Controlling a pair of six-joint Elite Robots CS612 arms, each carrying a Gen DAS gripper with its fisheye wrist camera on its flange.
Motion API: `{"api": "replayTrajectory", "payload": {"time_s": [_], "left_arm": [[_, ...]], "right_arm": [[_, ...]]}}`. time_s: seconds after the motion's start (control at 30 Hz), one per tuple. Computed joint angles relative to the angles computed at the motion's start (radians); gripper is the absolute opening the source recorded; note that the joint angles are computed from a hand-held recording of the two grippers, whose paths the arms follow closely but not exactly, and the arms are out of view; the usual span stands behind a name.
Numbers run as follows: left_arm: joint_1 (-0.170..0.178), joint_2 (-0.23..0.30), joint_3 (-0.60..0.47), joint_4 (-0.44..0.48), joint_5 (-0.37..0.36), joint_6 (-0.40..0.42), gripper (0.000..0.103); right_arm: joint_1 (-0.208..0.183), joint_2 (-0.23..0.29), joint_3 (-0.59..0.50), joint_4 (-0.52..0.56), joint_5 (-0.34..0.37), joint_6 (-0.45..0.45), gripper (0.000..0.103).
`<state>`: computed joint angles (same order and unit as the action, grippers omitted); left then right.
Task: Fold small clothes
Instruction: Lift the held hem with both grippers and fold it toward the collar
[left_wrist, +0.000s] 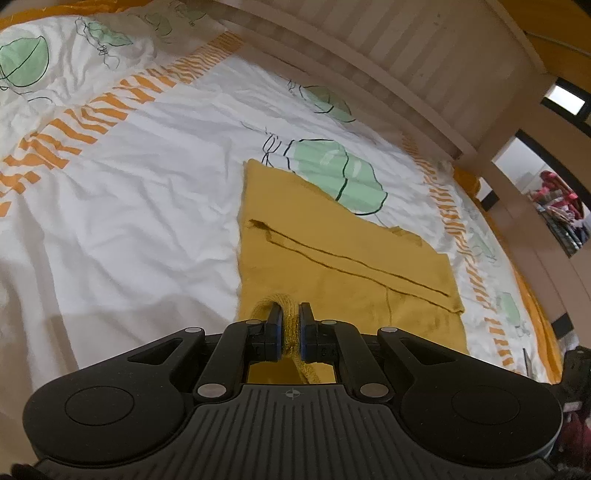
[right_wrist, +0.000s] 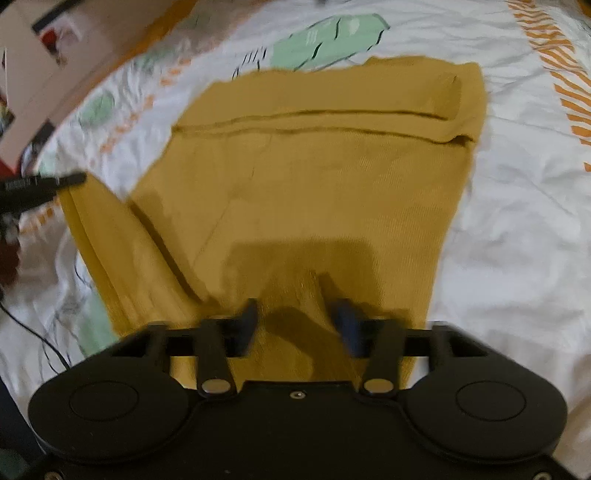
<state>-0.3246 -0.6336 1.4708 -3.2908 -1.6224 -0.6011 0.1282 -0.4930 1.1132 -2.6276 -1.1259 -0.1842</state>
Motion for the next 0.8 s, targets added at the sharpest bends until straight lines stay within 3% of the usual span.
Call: {"api": "replayTrajectory", "payload": {"time_s": [0.1, 0.23, 0.4, 0.6, 0.8], "left_arm": [[0.002, 0.003, -0.005, 0.002, -0.003, -0.007, 0.008], [0.009, 0.008, -0.019, -0.006, -0.008, -0.022, 0.008], [0.023, 0.030, -0.086, 0.007, -0.005, -0.030, 0.008], [0.038, 0.103, -0.250, 0.072, 0.007, -0.008, 0.008], [0.044, 0.202, -0.448, 0.206, 0.010, 0.013, 0.008]], "right_arm": [[-0.005, -0.011, 0.025, -0.062, 0.024, 0.011, 0.010], [-0.022, -0.011, 0.045, -0.284, 0.041, 0.139, 0.010], [-0.035, 0.044, -0.052, -0.456, -0.034, 0.285, 0.010], [-0.027, 0.181, -0.313, -0.420, -0.145, 0.365, 0.010], [-0.023, 0.311, -0.560, -0.276, -0.206, 0.389, 0.010]]}}
